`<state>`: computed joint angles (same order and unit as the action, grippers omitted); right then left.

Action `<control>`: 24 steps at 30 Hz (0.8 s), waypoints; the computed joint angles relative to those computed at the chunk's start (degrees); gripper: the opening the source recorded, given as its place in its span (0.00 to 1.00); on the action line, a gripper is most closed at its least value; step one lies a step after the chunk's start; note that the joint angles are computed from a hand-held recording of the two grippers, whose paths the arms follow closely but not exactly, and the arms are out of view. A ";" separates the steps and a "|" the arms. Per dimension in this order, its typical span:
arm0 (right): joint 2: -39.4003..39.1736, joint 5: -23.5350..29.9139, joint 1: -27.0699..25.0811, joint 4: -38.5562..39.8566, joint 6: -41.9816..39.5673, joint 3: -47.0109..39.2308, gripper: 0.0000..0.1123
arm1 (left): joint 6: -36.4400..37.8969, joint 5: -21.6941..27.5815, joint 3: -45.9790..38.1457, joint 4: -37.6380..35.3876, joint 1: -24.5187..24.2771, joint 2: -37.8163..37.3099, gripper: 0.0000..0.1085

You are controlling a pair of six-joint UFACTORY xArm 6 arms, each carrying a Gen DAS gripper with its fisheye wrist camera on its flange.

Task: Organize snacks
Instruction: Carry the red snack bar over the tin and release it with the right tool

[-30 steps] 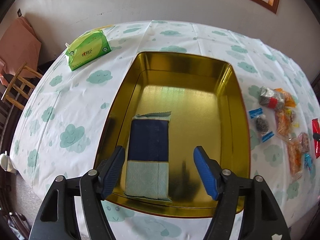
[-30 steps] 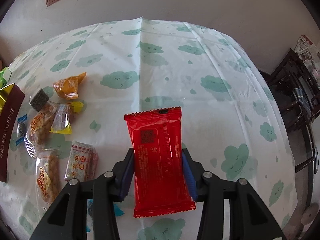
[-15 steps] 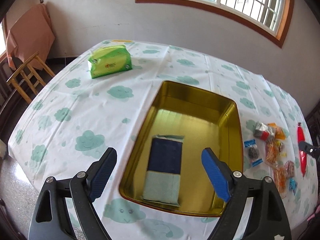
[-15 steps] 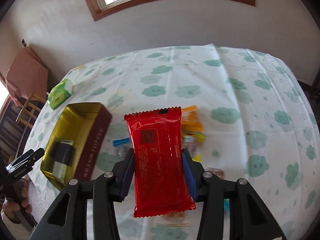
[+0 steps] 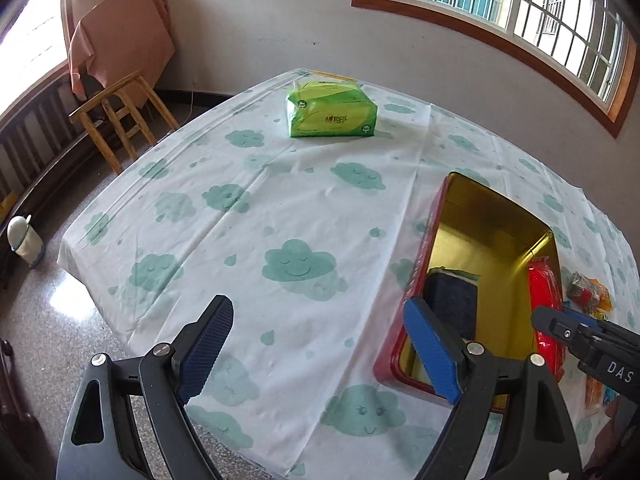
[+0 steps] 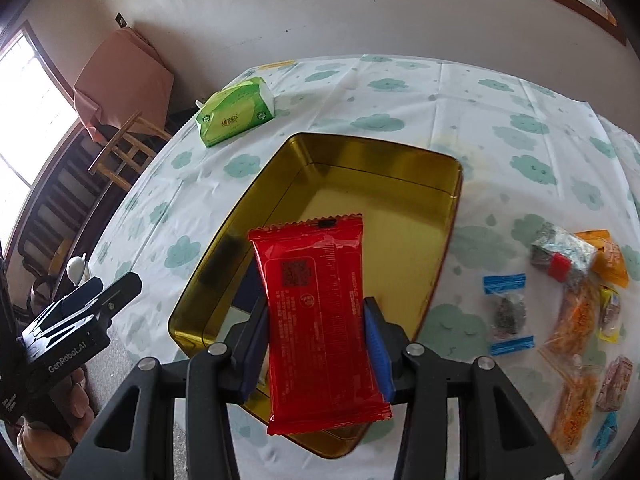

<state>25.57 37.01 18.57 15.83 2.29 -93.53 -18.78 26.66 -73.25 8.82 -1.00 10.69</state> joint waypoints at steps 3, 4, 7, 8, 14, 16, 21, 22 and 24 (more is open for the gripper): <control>2.25 0.61 0.85 -2.03 3.40 -2.27 0.41 | 0.48 0.26 0.44 -0.24 0.45 -0.01 0.78; 2.74 0.79 0.98 -3.30 4.79 -2.70 0.41 | 0.57 0.35 0.39 -0.48 0.50 0.15 0.78; 4.18 1.41 1.45 -7.86 8.47 -3.87 0.41 | 1.70 0.51 0.72 -2.05 0.61 0.23 0.78; 4.66 1.86 1.50 -9.10 9.13 -4.39 0.41 | 1.71 0.68 0.74 -2.05 0.61 0.31 0.78; 6.17 3.24 1.54 -12.99 11.28 -5.64 0.41 | 2.71 1.15 0.91 -2.86 0.33 0.36 0.78; 6.63 3.69 1.44 -13.25 11.12 -6.11 0.41 | 2.65 1.19 0.94 -3.01 0.32 0.33 0.78; 7.03 3.41 1.57 -15.23 11.13 -6.23 0.41 | 2.33 1.15 1.92 -2.96 0.11 -0.49 0.78; 7.10 3.44 1.59 -15.36 10.90 -6.30 0.41 | 2.15 1.28 2.05 -2.70 0.03 -0.63 0.78; 7.17 3.39 1.63 -16.06 10.82 -6.34 0.41 | 1.81 1.55 2.19 -2.30 -0.07 -0.87 0.78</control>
